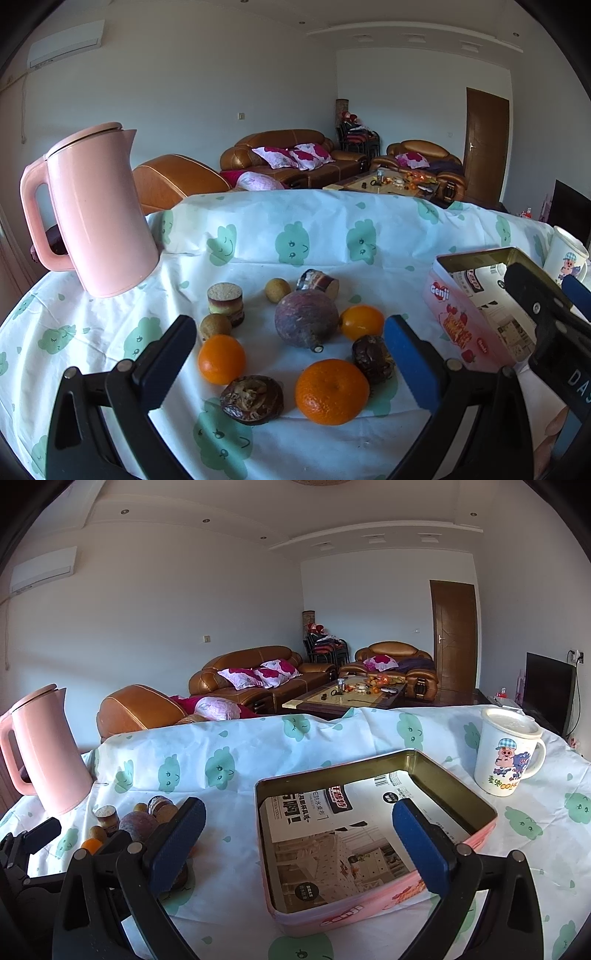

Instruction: Organize fruits

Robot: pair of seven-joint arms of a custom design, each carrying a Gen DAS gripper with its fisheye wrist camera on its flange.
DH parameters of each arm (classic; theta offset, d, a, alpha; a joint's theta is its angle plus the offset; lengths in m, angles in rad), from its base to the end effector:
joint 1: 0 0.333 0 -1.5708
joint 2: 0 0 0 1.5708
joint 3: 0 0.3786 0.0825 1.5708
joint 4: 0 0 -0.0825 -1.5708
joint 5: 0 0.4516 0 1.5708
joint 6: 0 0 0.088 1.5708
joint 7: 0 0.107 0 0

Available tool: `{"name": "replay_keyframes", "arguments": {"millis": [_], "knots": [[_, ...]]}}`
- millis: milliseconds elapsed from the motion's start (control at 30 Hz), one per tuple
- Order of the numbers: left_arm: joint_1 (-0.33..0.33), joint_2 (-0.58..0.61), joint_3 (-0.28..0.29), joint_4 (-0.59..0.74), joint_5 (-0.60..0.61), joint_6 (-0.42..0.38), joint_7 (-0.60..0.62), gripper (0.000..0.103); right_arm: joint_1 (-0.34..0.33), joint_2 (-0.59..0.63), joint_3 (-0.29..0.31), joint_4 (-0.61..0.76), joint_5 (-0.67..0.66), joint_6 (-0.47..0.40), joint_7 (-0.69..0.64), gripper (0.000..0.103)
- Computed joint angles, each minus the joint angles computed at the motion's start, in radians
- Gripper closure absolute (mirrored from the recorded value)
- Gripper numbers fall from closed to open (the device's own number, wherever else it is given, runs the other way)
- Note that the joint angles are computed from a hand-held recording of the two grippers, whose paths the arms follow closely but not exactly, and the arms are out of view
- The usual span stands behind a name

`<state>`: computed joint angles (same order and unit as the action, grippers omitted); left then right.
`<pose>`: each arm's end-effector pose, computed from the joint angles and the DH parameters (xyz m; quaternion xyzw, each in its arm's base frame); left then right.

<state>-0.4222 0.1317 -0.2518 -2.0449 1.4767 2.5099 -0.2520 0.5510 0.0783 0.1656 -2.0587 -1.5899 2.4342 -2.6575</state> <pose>0.5164 -0.4165 0.4329 -0.6234 0.6100 -0.3279 0.3629 0.4962 0.4261 0.4578 -0.5443 0.6373 -0.3810 0.3904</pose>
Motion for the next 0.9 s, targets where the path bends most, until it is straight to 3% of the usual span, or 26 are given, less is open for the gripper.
{"name": "replay_keyframes", "arguments": {"millis": [267,400,500,633,733,767,900], "knots": [[0.018,-0.037,0.01,-0.018,-0.068,-0.058,0.062,0.0,-0.008,0.003,-0.006,0.003,-0.012,0.056,0.002,0.001],[0.054,-0.11,0.012,-0.079,-0.069,-0.126,-0.045,0.0,-0.022,0.011,-0.014,0.011,-0.062,0.162,0.031,0.001],[0.09,-0.142,0.011,-0.11,-0.106,-0.124,-0.044,0.0,-0.031,0.033,-0.018,0.036,-0.093,0.266,0.013,0.004],[0.129,-0.159,0.013,-0.137,-0.149,-0.022,-0.007,0.001,-0.046,0.103,-0.027,0.1,-0.045,0.47,-0.084,0.016],[0.142,-0.148,0.008,-0.133,-0.182,0.017,0.043,0.011,-0.031,0.143,-0.021,0.115,0.236,0.451,-0.405,0.043],[0.143,-0.143,0.007,-0.13,-0.192,0.024,0.065,0.015,-0.03,0.152,-0.024,0.116,0.293,0.455,-0.454,0.051],[0.145,-0.129,0.006,-0.121,-0.192,0.078,0.108,0.018,-0.016,0.152,-0.076,0.105,0.329,0.535,-0.423,0.054]]}}
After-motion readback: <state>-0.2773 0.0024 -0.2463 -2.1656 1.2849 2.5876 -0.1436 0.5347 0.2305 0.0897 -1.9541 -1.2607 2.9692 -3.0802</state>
